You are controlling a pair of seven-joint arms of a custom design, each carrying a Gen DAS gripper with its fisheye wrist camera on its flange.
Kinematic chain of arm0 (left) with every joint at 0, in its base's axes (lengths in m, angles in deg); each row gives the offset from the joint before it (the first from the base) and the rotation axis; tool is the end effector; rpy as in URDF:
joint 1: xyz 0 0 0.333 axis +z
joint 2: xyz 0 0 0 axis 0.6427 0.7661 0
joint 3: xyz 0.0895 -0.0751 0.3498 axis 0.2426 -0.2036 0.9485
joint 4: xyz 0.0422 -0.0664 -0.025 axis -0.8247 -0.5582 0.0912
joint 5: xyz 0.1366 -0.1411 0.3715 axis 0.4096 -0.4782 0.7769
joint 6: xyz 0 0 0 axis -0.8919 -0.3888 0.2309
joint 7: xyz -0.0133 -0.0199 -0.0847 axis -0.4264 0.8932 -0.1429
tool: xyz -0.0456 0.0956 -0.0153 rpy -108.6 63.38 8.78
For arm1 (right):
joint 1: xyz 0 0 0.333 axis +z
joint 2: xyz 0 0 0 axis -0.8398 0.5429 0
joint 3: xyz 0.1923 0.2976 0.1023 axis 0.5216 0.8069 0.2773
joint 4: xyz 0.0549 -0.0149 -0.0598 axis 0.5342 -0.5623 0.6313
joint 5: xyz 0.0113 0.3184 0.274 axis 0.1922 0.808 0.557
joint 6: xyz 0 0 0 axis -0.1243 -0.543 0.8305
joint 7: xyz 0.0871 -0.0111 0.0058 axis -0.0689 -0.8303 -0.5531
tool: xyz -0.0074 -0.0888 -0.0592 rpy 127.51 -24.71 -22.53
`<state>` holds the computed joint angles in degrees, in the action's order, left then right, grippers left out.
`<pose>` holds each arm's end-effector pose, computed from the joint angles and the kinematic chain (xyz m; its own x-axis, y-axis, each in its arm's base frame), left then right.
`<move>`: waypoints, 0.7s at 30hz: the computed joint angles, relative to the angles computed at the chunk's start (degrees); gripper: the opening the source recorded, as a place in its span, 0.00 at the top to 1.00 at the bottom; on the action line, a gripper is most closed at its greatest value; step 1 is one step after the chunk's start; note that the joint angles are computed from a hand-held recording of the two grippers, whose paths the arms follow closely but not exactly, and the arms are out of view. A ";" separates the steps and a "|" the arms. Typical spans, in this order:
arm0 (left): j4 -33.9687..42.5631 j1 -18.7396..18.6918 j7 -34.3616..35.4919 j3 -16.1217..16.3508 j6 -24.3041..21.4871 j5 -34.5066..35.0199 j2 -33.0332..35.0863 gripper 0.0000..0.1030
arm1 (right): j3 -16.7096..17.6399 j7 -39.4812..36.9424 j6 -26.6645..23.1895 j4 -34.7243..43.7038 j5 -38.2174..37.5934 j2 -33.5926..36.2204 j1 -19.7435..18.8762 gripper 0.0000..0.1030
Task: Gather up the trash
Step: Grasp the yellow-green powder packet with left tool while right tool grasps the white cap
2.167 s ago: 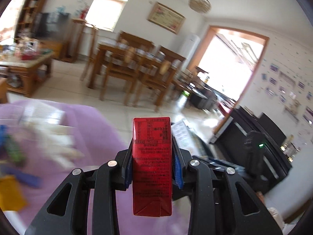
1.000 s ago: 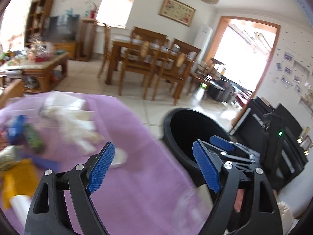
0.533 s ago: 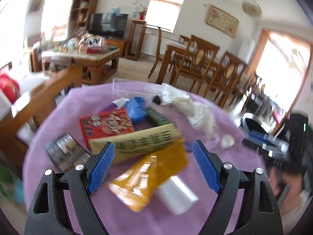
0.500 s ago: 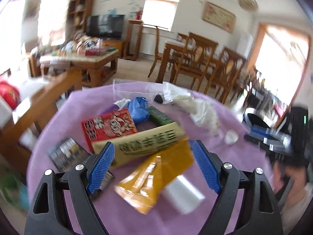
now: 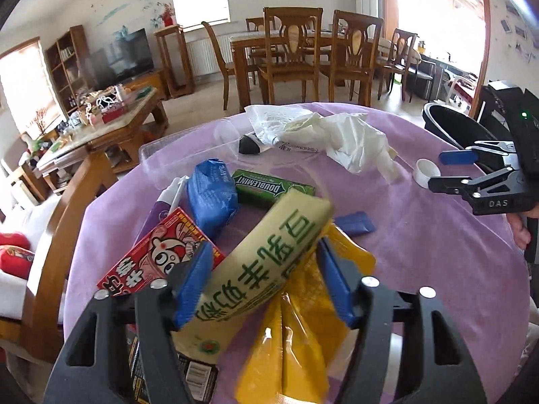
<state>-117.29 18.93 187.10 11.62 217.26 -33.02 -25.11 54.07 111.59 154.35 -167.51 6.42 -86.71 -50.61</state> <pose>0.4931 -0.1842 0.4574 -0.6218 -0.7780 -0.0901 -0.5308 0.5032 -0.6819 0.4561 0.1947 0.4556 0.0235 -0.9987 0.0444 -0.8019 -0.0453 -0.5958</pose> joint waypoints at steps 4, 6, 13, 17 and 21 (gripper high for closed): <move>1.31 0.74 -0.92 0.22 -3.96 -3.22 -0.03 0.60 | -0.96 -2.51 -0.18 1.22 1.44 2.03 1.32 0.65; 1.80 1.44 -0.73 0.41 -5.87 -5.75 -0.28 0.70 | -1.08 -2.87 -0.11 1.58 0.80 2.39 1.58 0.65; 0.77 2.25 6.37 1.19 -7.84 -19.68 -3.90 0.73 | -2.41 -4.98 6.21 -1.18 4.31 0.91 2.07 0.65; 0.11 2.05 9.43 1.36 -8.23 -25.47 -7.15 0.73 | -3.32 -10.02 10.87 -3.99 11.04 -0.98 2.70 0.65; -0.30 1.49 10.07 1.33 -10.45 -28.36 -10.24 0.73 | -1.59 -11.29 15.13 -7.72 14.38 -4.54 0.78 0.65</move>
<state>-117.59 20.42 197.17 12.95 206.81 -61.38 -35.35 52.48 100.31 169.48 -175.23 20.80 -91.24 -49.82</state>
